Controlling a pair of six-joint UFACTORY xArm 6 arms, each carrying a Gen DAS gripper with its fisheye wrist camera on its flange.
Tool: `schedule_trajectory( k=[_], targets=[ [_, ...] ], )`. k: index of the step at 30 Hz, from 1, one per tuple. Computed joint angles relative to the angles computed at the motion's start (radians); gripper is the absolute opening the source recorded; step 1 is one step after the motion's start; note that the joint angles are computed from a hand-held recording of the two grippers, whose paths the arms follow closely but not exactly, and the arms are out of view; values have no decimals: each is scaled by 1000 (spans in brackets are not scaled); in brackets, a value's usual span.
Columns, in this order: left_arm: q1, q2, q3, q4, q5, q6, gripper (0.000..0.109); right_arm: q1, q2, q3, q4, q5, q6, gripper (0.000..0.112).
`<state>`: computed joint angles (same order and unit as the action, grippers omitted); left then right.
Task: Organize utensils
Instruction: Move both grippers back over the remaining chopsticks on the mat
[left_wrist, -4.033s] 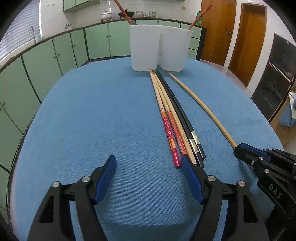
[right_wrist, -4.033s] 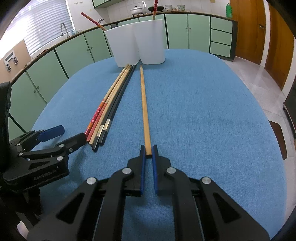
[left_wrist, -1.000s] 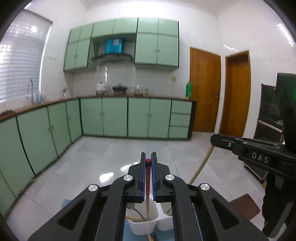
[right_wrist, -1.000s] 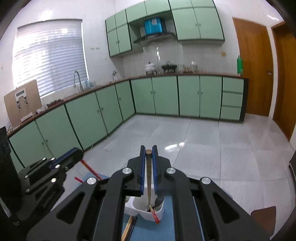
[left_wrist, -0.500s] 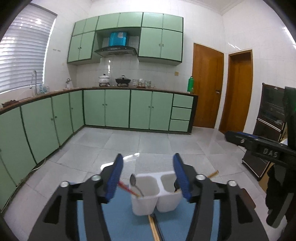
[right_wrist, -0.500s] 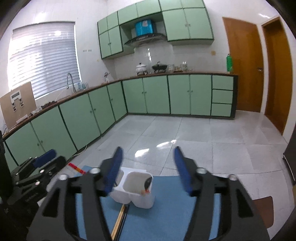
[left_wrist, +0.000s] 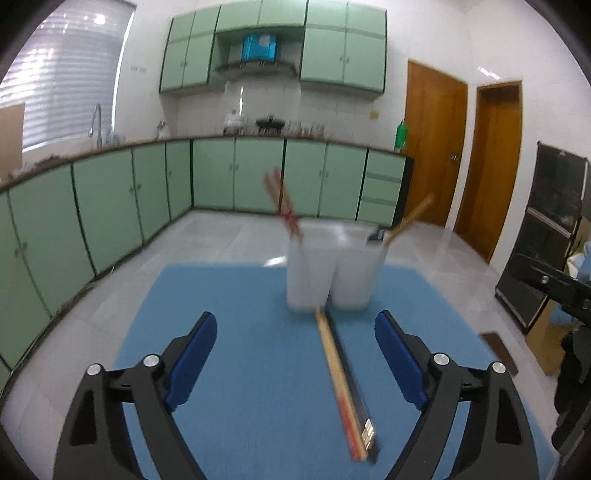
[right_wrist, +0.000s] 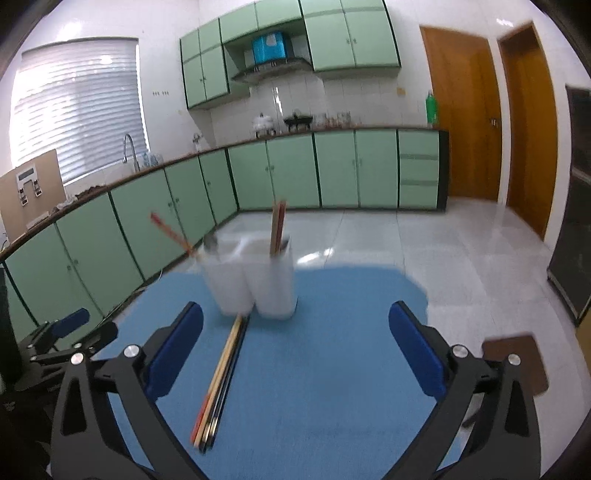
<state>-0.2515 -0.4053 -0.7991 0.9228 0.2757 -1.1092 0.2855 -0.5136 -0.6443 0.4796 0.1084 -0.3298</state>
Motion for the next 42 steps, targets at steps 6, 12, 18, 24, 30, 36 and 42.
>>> schedule_trajectory(
  k=[6, 12, 18, 24, 30, 36, 42],
  targets=[
    [-22, -34, 118, -20, 58, 15, 86, 30, -33, 141, -284, 1, 292, 98],
    [-35, -45, 179, -114, 99, 98, 86, 89, -8, 191, -406, 24, 440, 97],
    [-43, -46, 202, -187, 159, 181, 86, 135, 35, 187, -452, 62, 477, 90],
    [-31, -45, 203, -247, 164, 216, 86, 149, 72, 167, -501, 109, 511, 78],
    [-32, -39, 204, -255, 164, 222, 86, 146, 100, 138, -570, 153, 549, 76],
    [-25, -21, 194, -272, 158, 239, 86, 165, 115, 115, -678, 177, 628, 76],
    [-15, -20, 197, -289, 151, 246, 86, 178, 124, 113, -606, 158, 573, 74]
  ],
)
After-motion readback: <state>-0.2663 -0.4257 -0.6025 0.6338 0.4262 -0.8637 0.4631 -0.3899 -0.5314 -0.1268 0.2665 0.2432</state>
